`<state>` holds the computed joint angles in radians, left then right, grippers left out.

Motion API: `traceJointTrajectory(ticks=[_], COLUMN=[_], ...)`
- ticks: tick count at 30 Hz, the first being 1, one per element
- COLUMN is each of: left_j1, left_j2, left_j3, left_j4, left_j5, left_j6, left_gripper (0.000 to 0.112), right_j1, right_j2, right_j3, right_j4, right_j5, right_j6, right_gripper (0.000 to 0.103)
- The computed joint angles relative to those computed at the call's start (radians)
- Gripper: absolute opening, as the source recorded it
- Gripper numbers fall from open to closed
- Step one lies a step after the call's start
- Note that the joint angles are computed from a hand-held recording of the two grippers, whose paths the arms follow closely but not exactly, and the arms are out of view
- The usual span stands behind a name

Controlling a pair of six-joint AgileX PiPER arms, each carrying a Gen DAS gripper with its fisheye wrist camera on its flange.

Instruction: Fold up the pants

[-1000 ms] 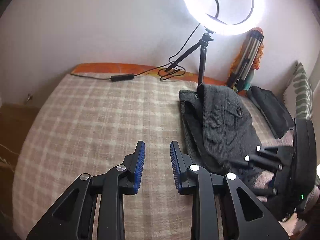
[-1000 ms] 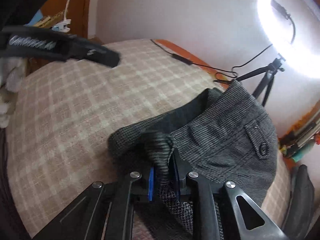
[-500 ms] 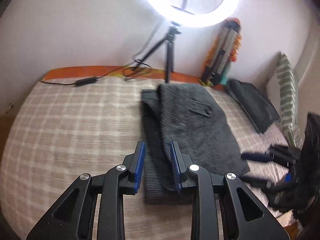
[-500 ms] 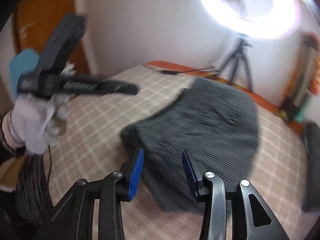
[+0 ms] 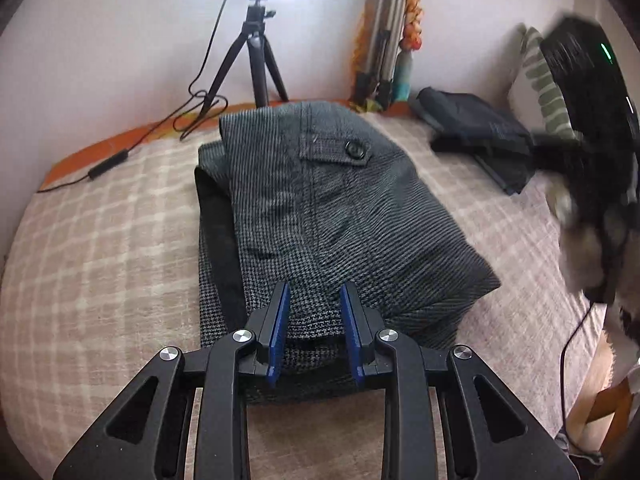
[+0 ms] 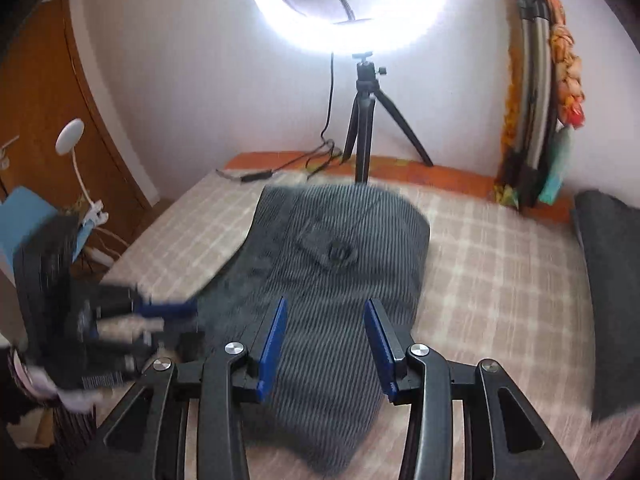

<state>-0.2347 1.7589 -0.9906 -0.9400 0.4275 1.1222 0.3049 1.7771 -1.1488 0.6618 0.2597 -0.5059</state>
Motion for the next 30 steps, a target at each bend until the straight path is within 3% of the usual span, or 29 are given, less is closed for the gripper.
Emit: traceJointTrajectory(ticks=[6, 11, 15, 23, 25, 27, 30], left_j1=[0.003, 0.004, 0.009, 0.017, 0.039, 0.069, 0.142], left_j2=[0.028, 0.044, 0.053, 0.057, 0.044, 0.027, -0.001], left_j3=[-0.022, -0.029, -0.030, -0.037, -0.042, -0.046, -0.058], left_j4=[0.008, 0.004, -0.007, -0.011, -0.005, -0.007, -0.015], left_j5=[0.010, 0.019, 0.026, 0.044, 0.073, 0.105, 0.193], left_j6=[-0.010, -0.007, 0.005, -0.014, -0.043, -0.059, -0.085], left_gripper=[0.024, 0.024, 0.024, 0.026, 0.033, 0.054, 0.062], right_j1=[-0.028, -0.015, -0.033, -0.015, -0.009, -0.007, -0.025], right_j2=[0.178, 0.346, 0.456, 0.598, 0.598, 0.580, 0.523], right_j3=[-0.268, -0.500, -0.655, -0.882, -0.892, -0.875, -0.793], right_j4=[-0.065, -0.309, -0.355, -0.492, -0.504, -0.510, -0.486], right_j5=[0.128, 0.212, 0.292, 0.438, 0.446, 0.445, 0.399], right_j6=[0.054, 0.301, 0.387, 0.507, 0.507, 0.500, 0.478], right_gripper=[0.043, 0.043, 0.051, 0.055, 0.061, 0.063, 0.075])
